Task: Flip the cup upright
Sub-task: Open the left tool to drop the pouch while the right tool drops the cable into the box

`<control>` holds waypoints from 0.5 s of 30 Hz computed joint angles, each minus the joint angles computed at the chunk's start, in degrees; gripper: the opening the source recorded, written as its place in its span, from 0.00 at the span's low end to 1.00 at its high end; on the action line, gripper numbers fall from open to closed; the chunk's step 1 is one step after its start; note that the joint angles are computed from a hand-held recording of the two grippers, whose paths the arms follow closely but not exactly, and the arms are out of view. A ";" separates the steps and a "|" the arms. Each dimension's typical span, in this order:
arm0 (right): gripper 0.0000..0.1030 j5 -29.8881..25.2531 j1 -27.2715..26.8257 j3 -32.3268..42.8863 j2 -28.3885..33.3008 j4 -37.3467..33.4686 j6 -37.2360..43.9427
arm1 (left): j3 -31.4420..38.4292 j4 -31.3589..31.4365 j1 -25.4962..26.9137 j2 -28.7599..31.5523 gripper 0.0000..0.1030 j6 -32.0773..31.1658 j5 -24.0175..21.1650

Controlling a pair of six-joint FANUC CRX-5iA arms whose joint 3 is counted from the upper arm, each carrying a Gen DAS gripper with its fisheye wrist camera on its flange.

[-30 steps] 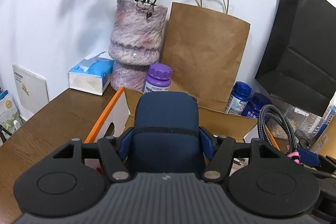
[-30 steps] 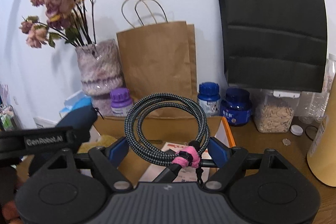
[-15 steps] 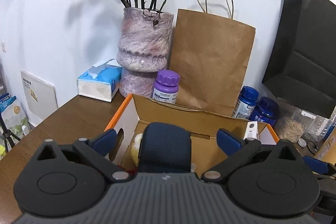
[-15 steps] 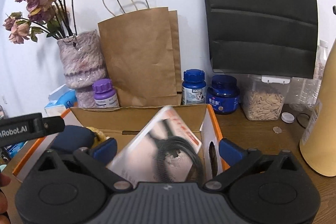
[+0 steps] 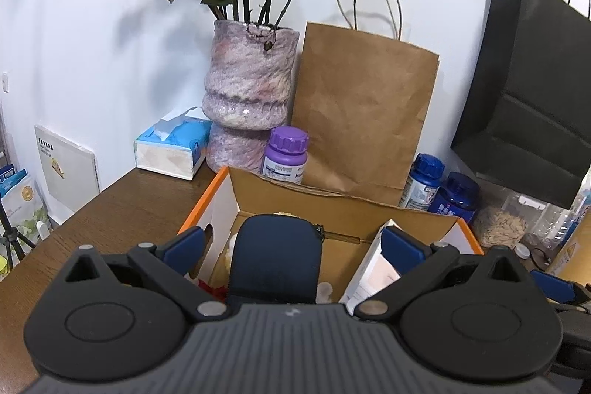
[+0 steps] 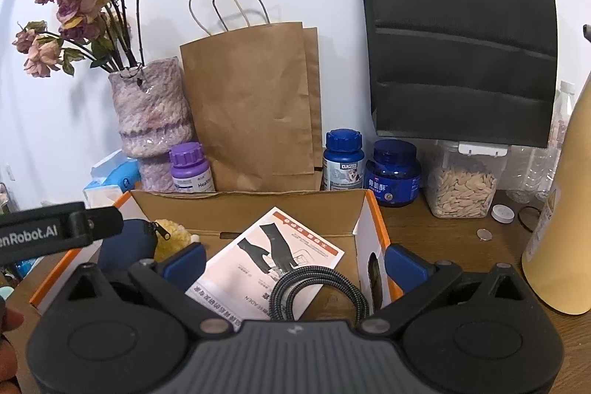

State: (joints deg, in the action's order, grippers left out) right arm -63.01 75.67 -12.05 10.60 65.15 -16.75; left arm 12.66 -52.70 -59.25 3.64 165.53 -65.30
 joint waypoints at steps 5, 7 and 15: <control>1.00 -0.93 1.10 -0.67 -0.89 1.18 -0.93 | -0.62 -1.20 -1.63 -1.23 1.00 0.91 -0.02; 1.00 -1.85 1.76 -0.82 -1.26 1.35 -1.11 | -0.84 -1.80 -2.40 -1.68 1.00 1.30 -0.09; 1.00 -4.24 4.24 -2.44 -3.23 2.32 -2.62 | -1.88 -4.12 -5.84 -3.34 1.00 2.27 -1.39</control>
